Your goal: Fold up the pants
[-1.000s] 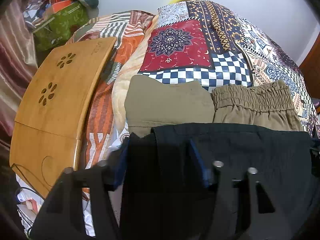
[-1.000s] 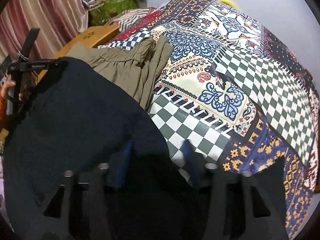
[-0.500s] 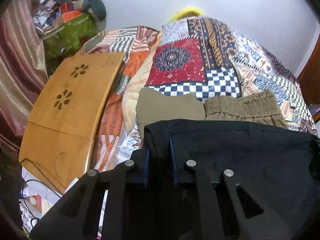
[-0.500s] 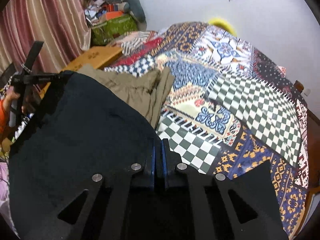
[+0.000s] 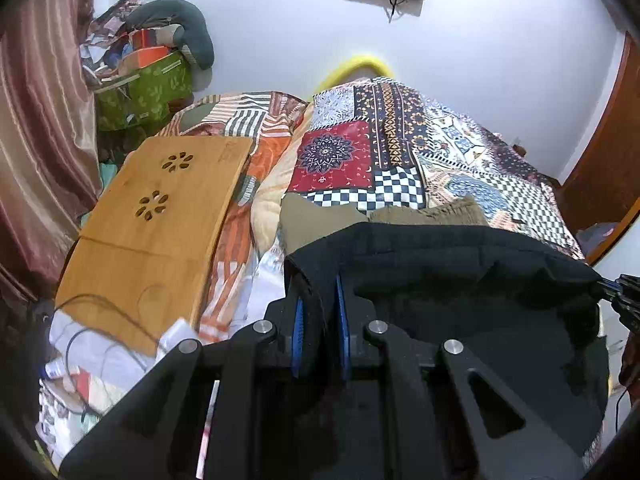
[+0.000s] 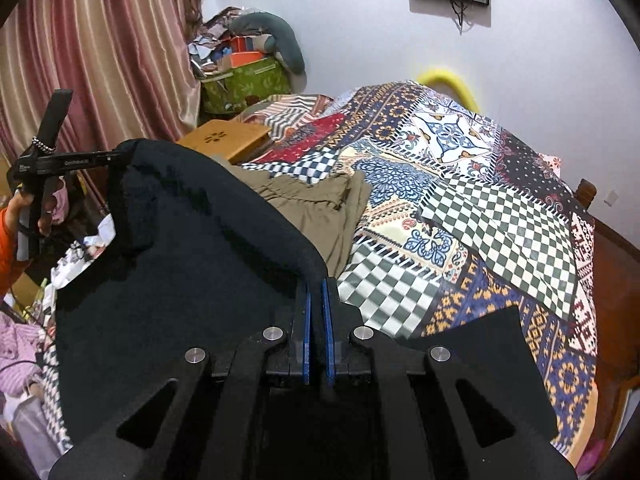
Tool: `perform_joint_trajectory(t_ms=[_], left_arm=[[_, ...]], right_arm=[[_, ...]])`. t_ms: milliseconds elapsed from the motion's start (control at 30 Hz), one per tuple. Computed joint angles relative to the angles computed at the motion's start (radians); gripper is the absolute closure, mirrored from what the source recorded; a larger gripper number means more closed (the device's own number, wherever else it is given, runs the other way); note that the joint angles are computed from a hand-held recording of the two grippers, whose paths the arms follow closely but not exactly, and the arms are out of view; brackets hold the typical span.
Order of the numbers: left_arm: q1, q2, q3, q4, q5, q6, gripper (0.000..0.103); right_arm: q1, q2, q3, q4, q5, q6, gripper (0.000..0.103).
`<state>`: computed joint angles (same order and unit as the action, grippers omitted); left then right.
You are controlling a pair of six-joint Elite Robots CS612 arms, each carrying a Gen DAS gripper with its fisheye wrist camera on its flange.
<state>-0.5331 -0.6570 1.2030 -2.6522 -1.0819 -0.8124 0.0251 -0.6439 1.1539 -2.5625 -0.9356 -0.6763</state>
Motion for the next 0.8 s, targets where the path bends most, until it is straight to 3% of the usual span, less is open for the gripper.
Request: perform_joint_trajectory(t_ms=[433, 800], left_arm=[[-0.083, -0.152, 0.261, -0.051, 0.033, -0.113, 0.089], [-0.119, -0.18, 0.397, -0.11, -0.025, -0.231, 0.089]], right_arm=[[-0.023, -0.13, 0.223, -0.074, 0.059, -0.043, 0.098], [-0.028, -0.187, 0.348, -0.02, 0.054, -0.109, 0.098]])
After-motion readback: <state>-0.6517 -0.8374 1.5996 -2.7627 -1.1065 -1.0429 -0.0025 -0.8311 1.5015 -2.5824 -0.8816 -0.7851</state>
